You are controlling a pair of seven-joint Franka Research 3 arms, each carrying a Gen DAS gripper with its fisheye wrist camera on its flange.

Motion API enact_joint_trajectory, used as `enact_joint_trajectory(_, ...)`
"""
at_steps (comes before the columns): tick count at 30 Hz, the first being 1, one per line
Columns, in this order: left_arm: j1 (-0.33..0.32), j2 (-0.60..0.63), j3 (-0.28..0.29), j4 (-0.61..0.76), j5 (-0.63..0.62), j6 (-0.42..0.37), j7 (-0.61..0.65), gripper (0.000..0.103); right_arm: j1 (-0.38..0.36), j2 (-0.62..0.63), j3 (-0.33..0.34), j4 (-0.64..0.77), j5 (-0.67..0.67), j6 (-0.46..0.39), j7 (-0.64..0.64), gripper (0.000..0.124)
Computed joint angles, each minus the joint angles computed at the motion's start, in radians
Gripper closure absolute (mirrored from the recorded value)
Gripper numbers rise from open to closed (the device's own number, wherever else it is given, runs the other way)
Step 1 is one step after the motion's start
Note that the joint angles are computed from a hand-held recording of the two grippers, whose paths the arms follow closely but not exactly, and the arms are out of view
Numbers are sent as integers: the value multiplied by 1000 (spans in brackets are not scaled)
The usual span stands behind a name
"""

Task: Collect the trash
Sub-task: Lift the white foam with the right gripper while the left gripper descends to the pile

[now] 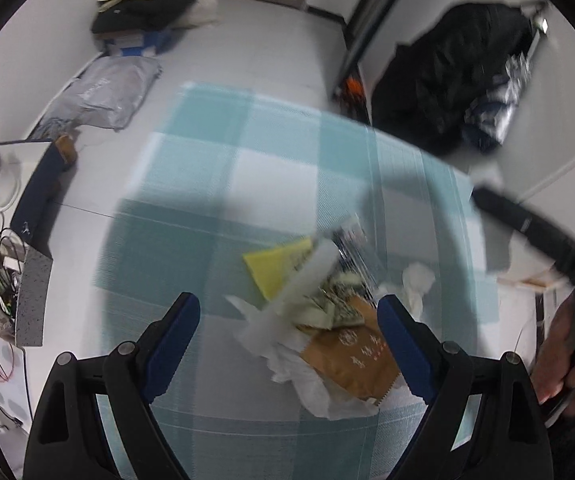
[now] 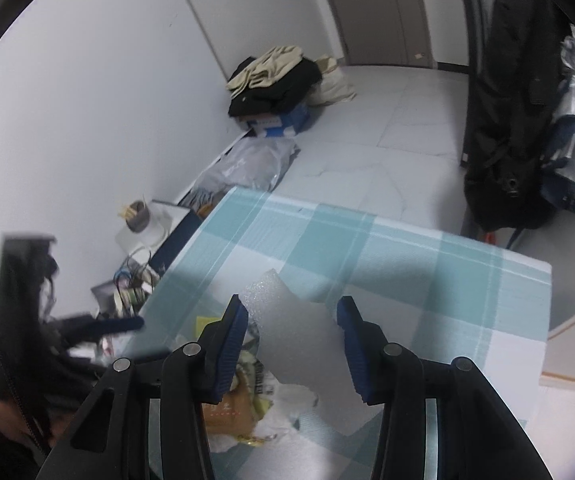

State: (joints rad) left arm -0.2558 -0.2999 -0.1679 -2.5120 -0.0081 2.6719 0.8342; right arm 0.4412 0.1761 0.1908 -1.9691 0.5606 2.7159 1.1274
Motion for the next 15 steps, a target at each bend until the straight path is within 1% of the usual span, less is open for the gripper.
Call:
enact_joint_trajectory(3,-9,37,-9,33,13,-41,29,15,-10,-1,-3,1,18,6,-8,79)
enact_joint_trajectory(7,-8,61,-21,55,27,-72,37,18,-20,-2,-10,2,27,3,-4,79)
enact_joint_trajectory(8,-13,65,-19,58,17,-76,47,22,-23,-4,-11,1,30,1,-6,79)
enact_joint_trajectory(9,-10,67,-24,63,28,-84,43,24,-26,-4,-12,1,31,0,-7,79)
enact_joint_trajectory(11,2,73,-42,79,78,-118,18,24,-29,-6,-14,0,32,-4,-6,79)
enact_joint_trajectory(13,4,76,-46,87,100,-138,12,30,-33,-10,-14,-3,37,-4,-10,79)
enact_joint_trajectory(14,5,83,-50,95,112,-150,5,34,-33,-11,-15,-5,38,-4,-11,79)
enact_joint_trajectory(15,5,86,-51,98,118,-158,3,36,-33,-12,-16,-6,36,-5,-8,79)
